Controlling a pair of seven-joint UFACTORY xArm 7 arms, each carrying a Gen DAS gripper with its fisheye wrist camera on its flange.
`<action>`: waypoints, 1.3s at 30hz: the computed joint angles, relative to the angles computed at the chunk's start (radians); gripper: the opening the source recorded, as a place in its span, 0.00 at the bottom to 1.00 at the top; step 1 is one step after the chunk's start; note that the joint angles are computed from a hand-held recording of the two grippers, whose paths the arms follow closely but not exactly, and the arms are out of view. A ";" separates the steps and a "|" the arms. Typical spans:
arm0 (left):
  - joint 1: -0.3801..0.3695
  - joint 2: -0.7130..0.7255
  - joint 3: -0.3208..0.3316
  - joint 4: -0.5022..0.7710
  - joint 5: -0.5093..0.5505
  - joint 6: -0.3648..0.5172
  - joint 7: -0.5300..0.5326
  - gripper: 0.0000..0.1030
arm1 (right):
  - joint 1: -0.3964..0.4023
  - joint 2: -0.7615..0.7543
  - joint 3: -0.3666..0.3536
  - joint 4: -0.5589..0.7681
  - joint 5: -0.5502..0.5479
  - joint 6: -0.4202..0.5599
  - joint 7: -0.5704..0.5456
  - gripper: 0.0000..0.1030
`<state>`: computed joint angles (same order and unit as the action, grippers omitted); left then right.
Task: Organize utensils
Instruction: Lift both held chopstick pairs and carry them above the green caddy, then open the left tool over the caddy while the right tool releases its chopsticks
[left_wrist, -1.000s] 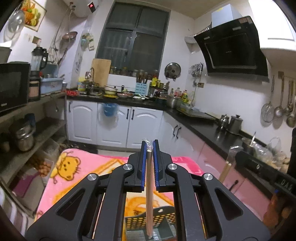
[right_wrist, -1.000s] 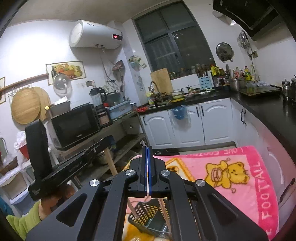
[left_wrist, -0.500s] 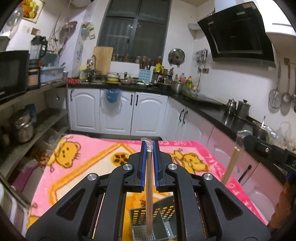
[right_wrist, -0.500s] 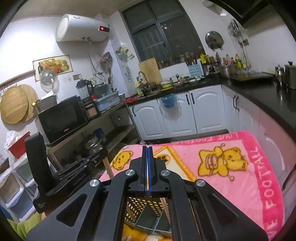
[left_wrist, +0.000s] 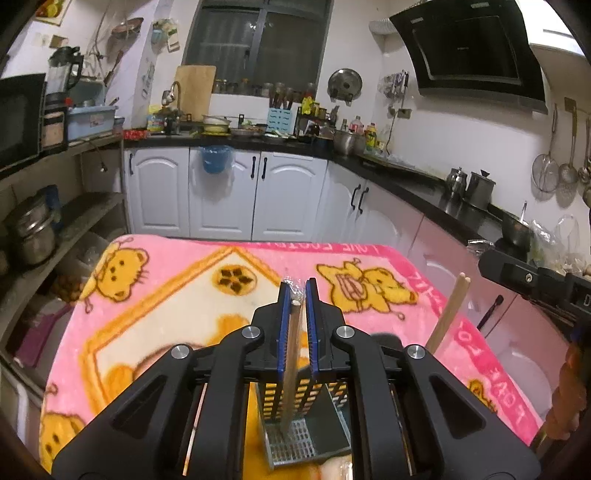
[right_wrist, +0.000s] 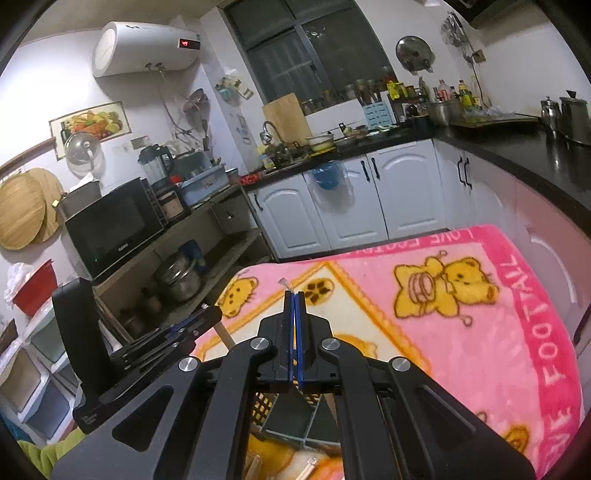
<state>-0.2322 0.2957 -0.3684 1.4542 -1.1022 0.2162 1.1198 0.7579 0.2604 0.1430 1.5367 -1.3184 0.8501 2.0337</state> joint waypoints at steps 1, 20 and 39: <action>0.000 0.001 0.002 -0.004 0.002 -0.002 -0.002 0.04 | 0.002 -0.003 0.001 -0.007 0.003 0.007 0.007 0.01; 0.027 -0.039 0.035 -0.078 0.006 0.023 -0.075 0.31 | -0.012 -0.081 0.062 -0.148 0.029 0.119 0.101 0.20; -0.010 -0.145 0.104 -0.227 -0.116 0.040 0.011 0.59 | 0.031 -0.073 0.096 -0.174 0.071 0.199 0.066 0.45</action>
<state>-0.2421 0.1503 -0.2644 1.2275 -1.2182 0.2559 1.1307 0.7890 0.1874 0.2386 1.3628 -1.2477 1.0486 2.0993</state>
